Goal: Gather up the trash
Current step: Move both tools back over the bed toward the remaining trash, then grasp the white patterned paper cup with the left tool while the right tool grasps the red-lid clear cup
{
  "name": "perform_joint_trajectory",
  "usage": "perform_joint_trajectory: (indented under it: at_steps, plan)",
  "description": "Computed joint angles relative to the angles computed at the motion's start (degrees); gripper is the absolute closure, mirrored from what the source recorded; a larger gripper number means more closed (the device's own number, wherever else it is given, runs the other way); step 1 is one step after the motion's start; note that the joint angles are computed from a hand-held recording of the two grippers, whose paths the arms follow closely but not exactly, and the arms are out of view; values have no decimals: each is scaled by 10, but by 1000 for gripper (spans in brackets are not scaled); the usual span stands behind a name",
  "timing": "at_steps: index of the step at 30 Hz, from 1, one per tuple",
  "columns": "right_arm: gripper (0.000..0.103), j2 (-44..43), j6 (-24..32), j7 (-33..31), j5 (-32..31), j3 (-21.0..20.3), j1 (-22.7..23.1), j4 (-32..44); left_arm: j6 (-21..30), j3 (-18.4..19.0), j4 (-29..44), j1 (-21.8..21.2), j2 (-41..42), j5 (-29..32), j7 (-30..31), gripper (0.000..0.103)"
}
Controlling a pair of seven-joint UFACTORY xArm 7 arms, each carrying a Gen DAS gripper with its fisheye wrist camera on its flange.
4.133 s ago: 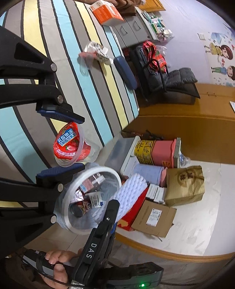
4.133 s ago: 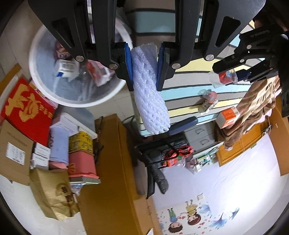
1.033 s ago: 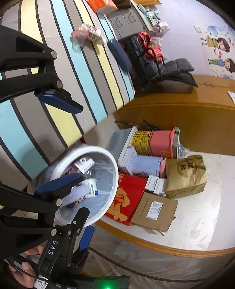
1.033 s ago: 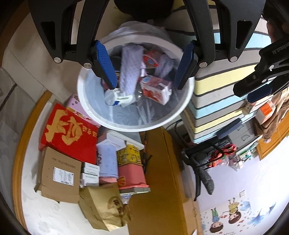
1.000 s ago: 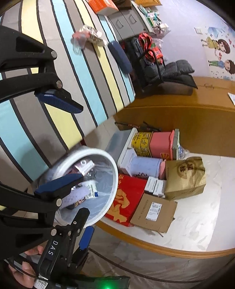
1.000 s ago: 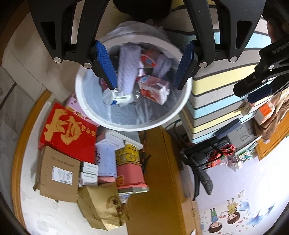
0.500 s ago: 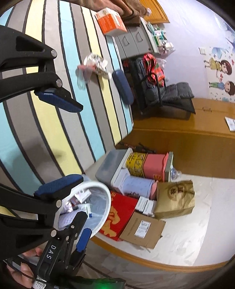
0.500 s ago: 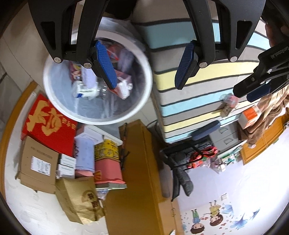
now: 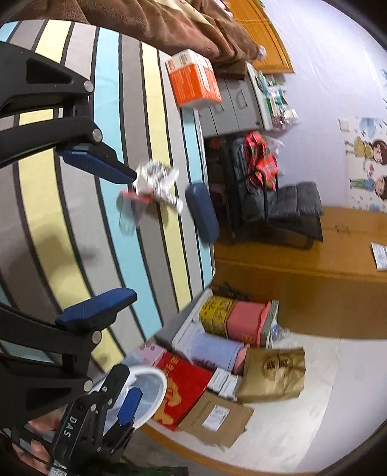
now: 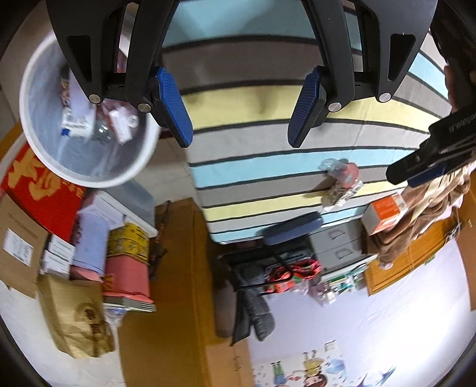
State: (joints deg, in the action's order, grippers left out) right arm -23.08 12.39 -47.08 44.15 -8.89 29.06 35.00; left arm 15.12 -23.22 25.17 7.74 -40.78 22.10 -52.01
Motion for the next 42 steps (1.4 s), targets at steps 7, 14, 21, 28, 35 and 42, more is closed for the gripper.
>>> perform_joint_trajectory:
  at_steps: [7, 14, 21, 28, 35, 42]
  plan:
    - [35, 50, 31, -37, 25, 15, 13, 45, -28, 67, -19, -2, 22, -19, 53, 29]
    - [35, 101, 100, -108, 76, 45, 2, 94, -54, 157, 1, -47, 88, -77, 159, 28]
    - [35, 142, 135, -140, 73, 97, -37, 130, -63, 224, 46, -97, 161, -153, 273, 28]
    - [35, 165, 168, -199, 90, 131, -71, 158, -56, 295, 98, -170, 238, -274, 405, 28]
    - [35, 193, 194, -214, 77, 152, -92, 183, -37, 326, 145, -202, 293, -424, 538, 28]
    - [35, 203, 210, -215, 70, 160, -101, 196, -15, 309, 167, -172, 325, -495, 582, 28]
